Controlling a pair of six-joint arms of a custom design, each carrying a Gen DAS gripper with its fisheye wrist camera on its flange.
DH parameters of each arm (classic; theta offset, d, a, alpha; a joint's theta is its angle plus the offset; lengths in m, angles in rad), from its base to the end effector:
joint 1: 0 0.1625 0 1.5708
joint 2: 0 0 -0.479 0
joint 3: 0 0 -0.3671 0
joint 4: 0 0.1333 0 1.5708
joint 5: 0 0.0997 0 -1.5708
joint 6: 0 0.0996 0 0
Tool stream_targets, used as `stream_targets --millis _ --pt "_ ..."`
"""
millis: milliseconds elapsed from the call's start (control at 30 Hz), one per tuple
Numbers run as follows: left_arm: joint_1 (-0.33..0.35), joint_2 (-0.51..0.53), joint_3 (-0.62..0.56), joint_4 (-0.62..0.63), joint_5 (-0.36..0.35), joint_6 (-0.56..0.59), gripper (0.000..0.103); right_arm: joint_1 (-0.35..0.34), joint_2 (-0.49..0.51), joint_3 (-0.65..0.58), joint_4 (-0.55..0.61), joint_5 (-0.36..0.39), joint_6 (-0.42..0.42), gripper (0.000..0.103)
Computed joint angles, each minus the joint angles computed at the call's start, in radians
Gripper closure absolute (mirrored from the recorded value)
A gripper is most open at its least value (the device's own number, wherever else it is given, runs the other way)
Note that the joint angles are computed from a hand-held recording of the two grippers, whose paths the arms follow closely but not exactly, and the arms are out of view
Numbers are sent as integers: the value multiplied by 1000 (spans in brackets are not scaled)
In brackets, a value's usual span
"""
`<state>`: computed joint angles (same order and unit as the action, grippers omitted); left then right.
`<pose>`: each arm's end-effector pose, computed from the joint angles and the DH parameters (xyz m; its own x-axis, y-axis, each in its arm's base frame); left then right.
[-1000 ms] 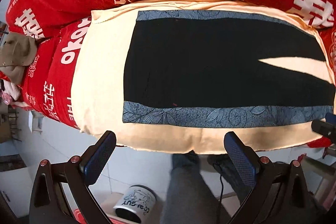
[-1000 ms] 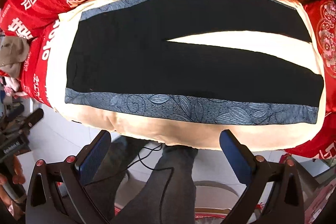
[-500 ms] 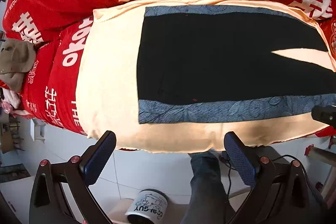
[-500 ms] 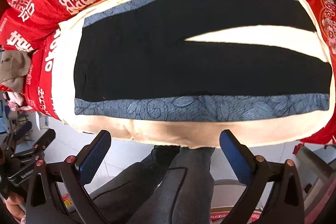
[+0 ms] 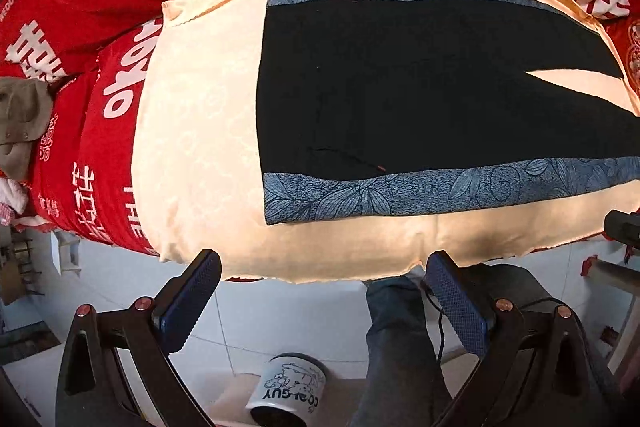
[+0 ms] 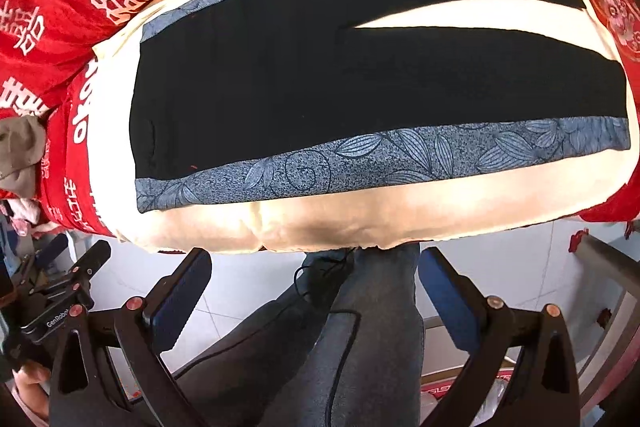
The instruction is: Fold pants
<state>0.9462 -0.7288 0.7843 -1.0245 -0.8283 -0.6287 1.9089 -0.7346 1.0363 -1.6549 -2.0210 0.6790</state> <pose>-0.2843 -0.7375 0.3442 -0.5858 0.2064 -0.7837 0.1700 0.9768 0.1301 0.3449 -0.7097 0.2654 -0.8401 0.2771 0.4662 0.2618 0.9600 -0.0988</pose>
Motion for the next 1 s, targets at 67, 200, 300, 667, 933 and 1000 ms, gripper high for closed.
stream_targets --millis 67,200,300,667,933,1000 --pt "-2 1 0 -9 -1 12 0 -1 2 -4 5 1 2 0" --pt "-4 9 -12 -8 1 12 0 -1 8 -15 5 1 -10 0" --pt "0 15 -26 -1 -1 3 0 -2 12 -22 -3 4 -21 0" --pt "27 29 -11 -65 -27 -7 0 -20 20 -27 13 26 -44 0" --pt "80 -24 126 -297 -137 -11 0 -78 -16 118 -227 221 -70 0" --pt "98 -43 176 -370 -172 -18 0 -102 -23 184 -346 309 -91 0"
